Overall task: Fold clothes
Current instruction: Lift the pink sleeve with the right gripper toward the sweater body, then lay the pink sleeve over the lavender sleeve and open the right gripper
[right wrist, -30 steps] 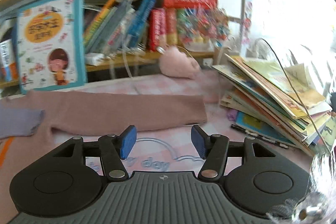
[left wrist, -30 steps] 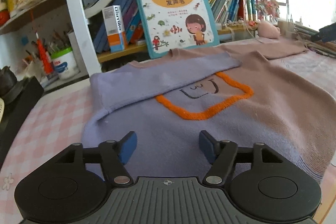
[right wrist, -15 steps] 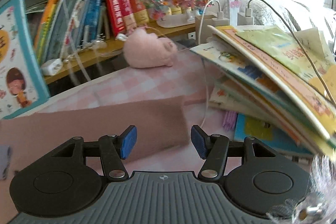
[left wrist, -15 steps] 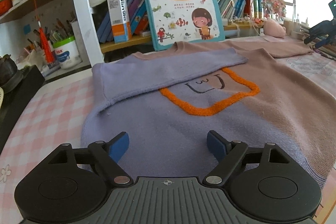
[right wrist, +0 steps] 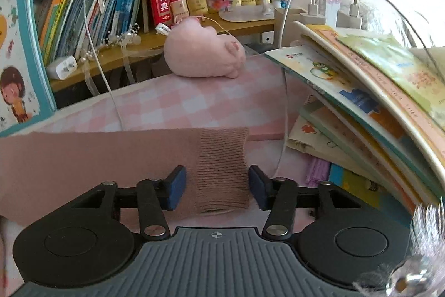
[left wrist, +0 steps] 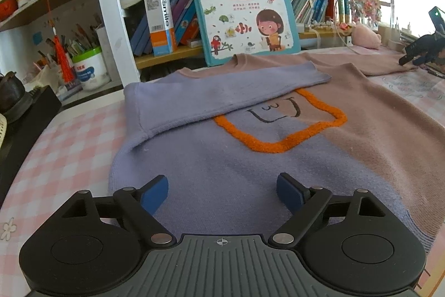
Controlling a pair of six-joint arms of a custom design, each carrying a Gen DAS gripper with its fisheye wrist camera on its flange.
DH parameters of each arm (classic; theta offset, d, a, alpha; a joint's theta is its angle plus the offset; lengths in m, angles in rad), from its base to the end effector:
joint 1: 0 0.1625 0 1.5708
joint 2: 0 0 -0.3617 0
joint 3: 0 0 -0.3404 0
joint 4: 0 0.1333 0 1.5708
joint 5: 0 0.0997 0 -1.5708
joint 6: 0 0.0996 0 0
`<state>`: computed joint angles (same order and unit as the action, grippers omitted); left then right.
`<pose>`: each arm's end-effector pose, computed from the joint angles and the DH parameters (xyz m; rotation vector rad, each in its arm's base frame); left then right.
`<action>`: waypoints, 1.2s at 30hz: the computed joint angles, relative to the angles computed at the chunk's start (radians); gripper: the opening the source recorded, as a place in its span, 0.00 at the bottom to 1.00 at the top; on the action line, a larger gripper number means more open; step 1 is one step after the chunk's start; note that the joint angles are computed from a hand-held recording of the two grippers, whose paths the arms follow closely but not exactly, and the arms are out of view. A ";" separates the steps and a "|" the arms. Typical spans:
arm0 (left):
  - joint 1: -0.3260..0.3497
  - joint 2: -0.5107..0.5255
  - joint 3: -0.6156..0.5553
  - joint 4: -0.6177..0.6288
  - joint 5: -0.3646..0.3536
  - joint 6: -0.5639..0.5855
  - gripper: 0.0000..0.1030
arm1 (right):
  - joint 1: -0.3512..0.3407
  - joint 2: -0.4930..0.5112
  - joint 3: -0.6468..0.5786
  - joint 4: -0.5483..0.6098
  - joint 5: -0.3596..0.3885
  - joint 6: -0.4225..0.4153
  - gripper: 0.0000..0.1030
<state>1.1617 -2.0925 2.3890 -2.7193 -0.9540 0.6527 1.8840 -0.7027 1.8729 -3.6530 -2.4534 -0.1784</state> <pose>0.0669 -0.3256 0.3982 0.8694 2.1312 -0.9379 0.2138 -0.4772 0.1229 0.0390 -2.1522 1.0929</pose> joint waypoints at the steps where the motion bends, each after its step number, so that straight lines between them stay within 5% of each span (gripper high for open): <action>1: 0.001 0.000 -0.001 0.002 -0.001 -0.001 0.86 | 0.002 0.004 -0.002 -0.008 -0.007 -0.020 0.34; 3: 0.001 0.000 -0.001 0.002 0.000 -0.001 0.86 | 0.000 -0.008 0.012 -0.003 0.011 -0.017 0.19; 6: -0.006 -0.003 0.005 -0.005 0.008 0.004 0.86 | 0.011 -0.012 0.010 0.012 -0.009 0.001 0.09; 10: -0.013 -0.006 0.011 -0.013 0.018 0.013 0.86 | 0.055 -0.012 0.011 -0.055 0.010 0.011 0.08; 18: -0.016 -0.007 0.011 -0.013 0.021 0.015 0.86 | 0.205 0.022 -0.080 -0.073 0.201 -0.061 0.07; 26: -0.017 -0.008 0.013 -0.011 0.025 0.012 0.87 | 0.327 0.192 -0.382 0.136 0.400 -0.113 0.07; 36: -0.015 -0.007 0.008 -0.006 0.026 0.005 0.88 | 0.373 0.490 -0.856 0.442 0.605 -0.078 0.07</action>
